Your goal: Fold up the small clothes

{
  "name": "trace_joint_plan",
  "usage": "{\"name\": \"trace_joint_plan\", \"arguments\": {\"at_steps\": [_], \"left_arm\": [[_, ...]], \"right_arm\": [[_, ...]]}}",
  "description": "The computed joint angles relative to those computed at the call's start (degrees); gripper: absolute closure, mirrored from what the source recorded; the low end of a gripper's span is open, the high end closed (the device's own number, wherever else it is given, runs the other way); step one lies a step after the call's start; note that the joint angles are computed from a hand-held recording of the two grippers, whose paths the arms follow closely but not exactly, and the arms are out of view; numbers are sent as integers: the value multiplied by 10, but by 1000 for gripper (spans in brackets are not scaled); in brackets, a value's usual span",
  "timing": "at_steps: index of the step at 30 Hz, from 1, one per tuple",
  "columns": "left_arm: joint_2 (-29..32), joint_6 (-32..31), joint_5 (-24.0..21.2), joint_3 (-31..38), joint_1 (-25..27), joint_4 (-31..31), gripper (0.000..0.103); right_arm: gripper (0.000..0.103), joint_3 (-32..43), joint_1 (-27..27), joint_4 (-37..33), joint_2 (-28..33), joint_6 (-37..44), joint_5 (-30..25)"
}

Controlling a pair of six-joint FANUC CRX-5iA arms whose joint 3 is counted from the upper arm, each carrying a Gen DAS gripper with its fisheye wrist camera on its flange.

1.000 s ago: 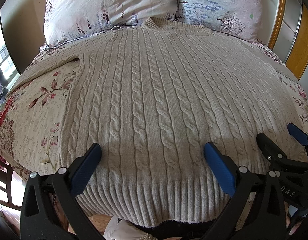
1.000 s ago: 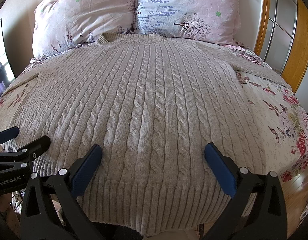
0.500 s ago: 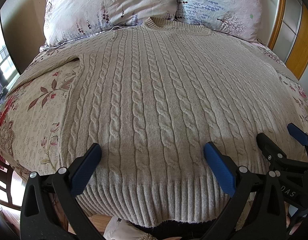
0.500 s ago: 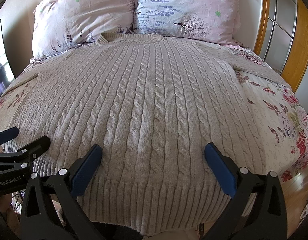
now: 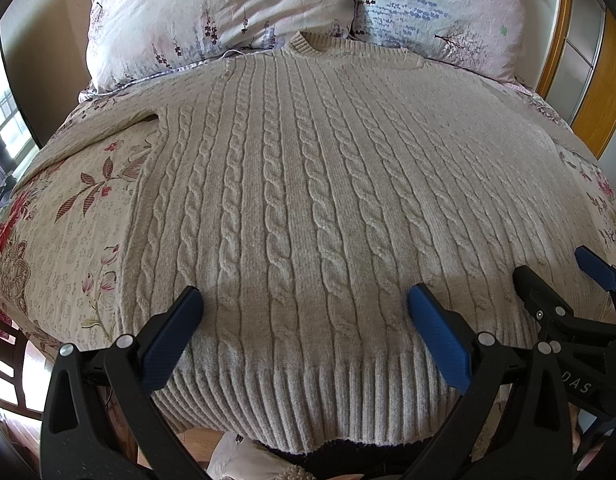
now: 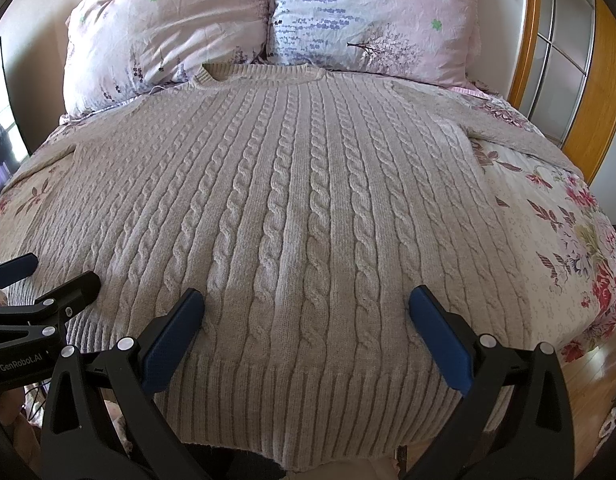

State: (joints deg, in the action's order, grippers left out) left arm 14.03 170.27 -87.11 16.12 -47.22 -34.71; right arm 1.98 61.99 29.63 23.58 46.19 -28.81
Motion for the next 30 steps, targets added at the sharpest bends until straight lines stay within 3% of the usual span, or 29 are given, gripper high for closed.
{"name": "trace_joint_plan", "arguments": {"at_steps": [9,21,24,28,30], "left_arm": [[-2,-22,7,0,17,19,2],[-10,-40,22,-11,19,8,2],[-16,-44,27,-16,21,-7,2],[-32,-52,32,-25,24,-35,2],[-53,-62,59,-42,33,-42,2]], "right_arm": [[1,16,-4,-43,2,66,-2],[1,61,-25,-182,9,252,4],[1,93,-40,-195,21,242,-11],[1,184,-91,-293,48,236,-57],[8,232,-118,-324,67,220,-85]]}}
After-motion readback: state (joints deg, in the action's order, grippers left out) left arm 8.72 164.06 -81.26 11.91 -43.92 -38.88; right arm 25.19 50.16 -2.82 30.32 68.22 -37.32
